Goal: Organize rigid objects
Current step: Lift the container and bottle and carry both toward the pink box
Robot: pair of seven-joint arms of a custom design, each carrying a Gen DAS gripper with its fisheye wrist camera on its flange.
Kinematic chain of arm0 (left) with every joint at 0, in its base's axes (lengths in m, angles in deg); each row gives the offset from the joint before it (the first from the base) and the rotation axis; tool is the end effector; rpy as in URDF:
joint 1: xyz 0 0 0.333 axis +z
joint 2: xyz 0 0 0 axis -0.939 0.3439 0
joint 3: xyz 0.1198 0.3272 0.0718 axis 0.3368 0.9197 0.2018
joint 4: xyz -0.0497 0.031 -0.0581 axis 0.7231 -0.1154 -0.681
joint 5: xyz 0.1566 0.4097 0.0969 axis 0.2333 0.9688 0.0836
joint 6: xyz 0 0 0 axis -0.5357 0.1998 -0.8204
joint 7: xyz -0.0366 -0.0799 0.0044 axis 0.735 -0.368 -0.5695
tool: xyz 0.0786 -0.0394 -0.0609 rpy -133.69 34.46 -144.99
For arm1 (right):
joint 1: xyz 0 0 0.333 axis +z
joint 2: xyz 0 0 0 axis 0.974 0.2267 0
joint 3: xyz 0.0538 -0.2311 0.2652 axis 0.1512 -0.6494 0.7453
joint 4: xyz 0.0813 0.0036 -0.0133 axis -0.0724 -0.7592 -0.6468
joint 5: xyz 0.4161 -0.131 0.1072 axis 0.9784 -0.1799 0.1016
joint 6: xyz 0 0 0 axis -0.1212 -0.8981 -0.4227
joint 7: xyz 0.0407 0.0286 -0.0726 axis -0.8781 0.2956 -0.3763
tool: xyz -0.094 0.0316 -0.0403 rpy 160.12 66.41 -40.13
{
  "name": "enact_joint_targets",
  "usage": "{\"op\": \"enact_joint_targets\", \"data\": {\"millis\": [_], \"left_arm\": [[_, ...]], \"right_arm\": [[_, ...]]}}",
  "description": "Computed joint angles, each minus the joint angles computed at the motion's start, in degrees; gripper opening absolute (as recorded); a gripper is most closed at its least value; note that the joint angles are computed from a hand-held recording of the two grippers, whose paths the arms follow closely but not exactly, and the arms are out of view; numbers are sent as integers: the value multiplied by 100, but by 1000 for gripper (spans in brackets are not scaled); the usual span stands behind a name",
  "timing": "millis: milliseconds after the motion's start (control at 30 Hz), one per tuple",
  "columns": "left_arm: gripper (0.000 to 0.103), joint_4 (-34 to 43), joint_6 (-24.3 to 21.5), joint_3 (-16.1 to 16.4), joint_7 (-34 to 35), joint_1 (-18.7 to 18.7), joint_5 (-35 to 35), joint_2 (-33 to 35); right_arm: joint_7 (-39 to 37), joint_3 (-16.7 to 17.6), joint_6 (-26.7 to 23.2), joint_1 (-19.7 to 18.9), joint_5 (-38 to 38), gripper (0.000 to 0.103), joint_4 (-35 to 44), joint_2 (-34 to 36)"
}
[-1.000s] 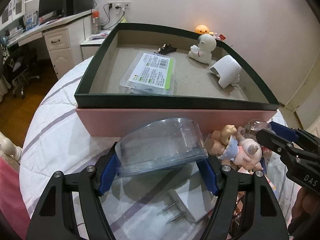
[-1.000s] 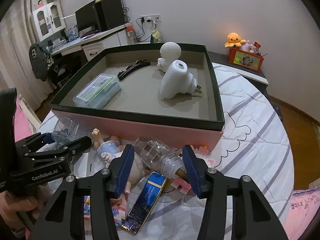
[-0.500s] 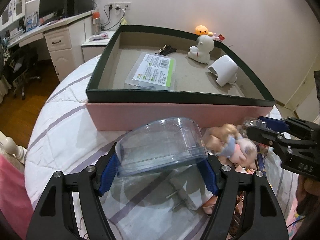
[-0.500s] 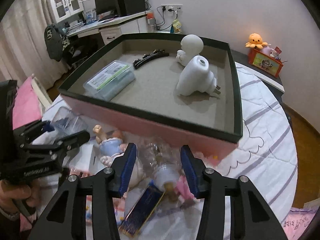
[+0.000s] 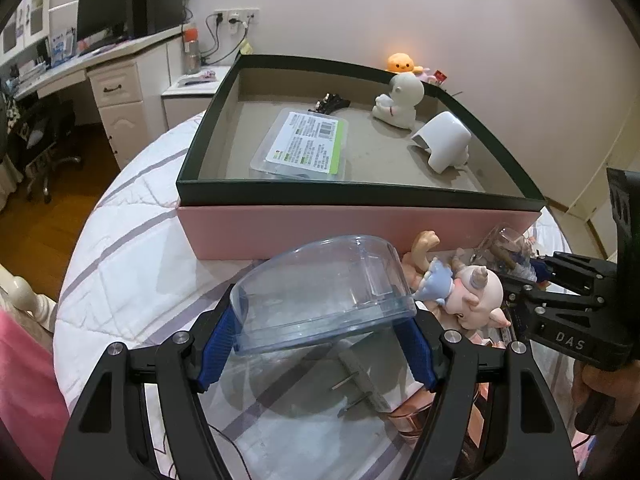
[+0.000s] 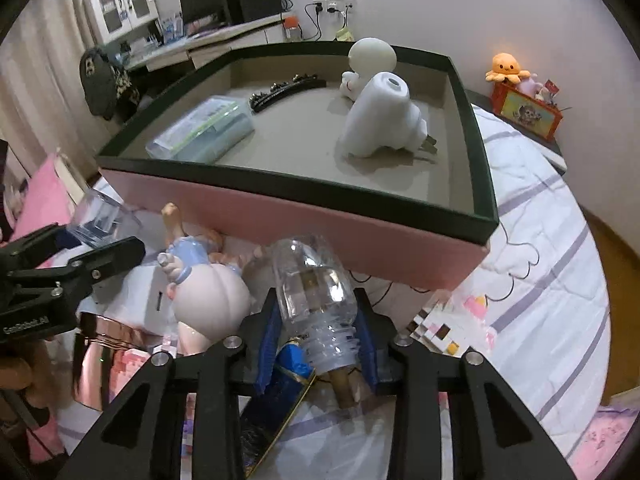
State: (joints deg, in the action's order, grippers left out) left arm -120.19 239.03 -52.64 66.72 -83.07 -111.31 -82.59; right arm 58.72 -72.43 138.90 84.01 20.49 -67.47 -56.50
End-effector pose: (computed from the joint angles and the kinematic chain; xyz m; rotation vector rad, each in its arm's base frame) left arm 0.5612 -0.1978 0.4673 -1.5738 2.2517 -0.9331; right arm 0.5292 0.0972 0.4880 -1.8837 1.8056 -0.4424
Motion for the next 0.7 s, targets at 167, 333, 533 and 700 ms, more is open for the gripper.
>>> {"op": "enact_joint_targets", "data": {"millis": [167,333,533,700], "left_arm": [[73,-38,77,25,224,-58,-230,-80],[73,-132,177,87,325,-137,-297,-227],[73,-170,280,269,495,-281,-459,-411],[73,-5,402,393,713,-395,-618,-449]], "right_arm": [[-302,-133,188,160,527,32,-83,-115],[-323,-78,289,178,641,32,-214,-297],[-393,-52,409,192,749,32,-241,-564],[-706,-207,585,363,1051,32,-82,-646]]}}
